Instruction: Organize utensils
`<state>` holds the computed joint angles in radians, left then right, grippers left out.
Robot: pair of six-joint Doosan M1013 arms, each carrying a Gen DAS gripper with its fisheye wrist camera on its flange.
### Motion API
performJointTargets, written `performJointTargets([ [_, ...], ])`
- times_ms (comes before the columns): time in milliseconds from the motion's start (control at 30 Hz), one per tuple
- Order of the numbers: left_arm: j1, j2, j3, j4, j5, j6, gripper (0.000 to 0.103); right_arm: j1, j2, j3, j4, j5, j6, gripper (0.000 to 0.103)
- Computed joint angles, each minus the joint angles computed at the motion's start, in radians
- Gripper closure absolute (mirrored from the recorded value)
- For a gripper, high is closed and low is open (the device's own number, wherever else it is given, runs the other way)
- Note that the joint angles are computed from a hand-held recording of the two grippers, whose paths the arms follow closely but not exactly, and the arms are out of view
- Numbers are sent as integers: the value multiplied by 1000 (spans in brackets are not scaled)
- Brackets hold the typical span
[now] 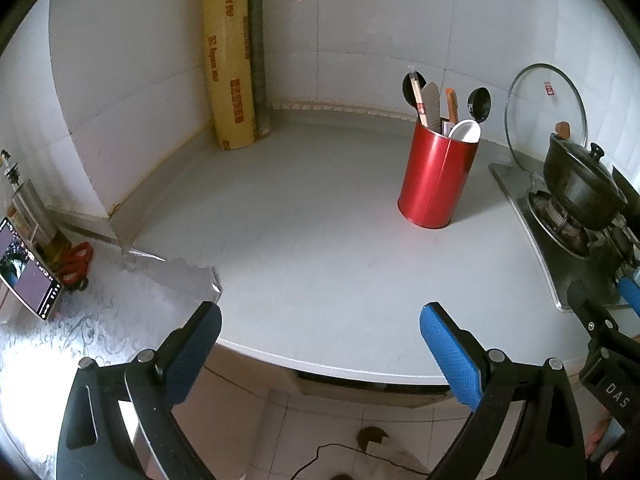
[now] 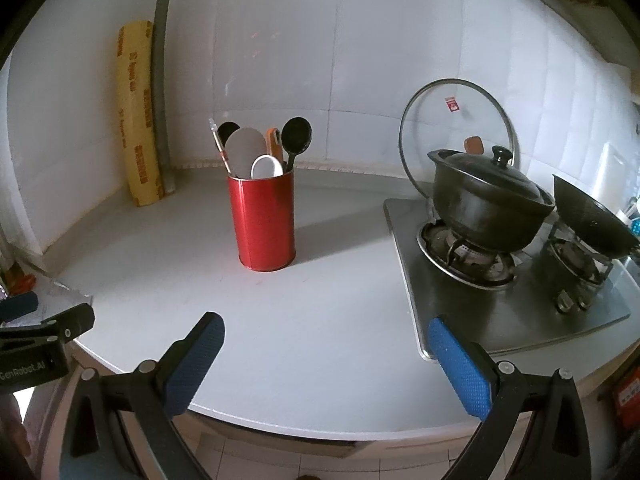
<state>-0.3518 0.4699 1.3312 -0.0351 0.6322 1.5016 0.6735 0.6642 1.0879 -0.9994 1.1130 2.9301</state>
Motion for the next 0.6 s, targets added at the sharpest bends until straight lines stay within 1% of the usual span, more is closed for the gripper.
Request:
performJointTargets([
  [367,0,5,-4,-15,-2,23,3,-4,2,-4,-1,1,-7,0],
  [600,0,11,-10,-9,0,10,3,-7,5,-9,6,1,-16,0],
])
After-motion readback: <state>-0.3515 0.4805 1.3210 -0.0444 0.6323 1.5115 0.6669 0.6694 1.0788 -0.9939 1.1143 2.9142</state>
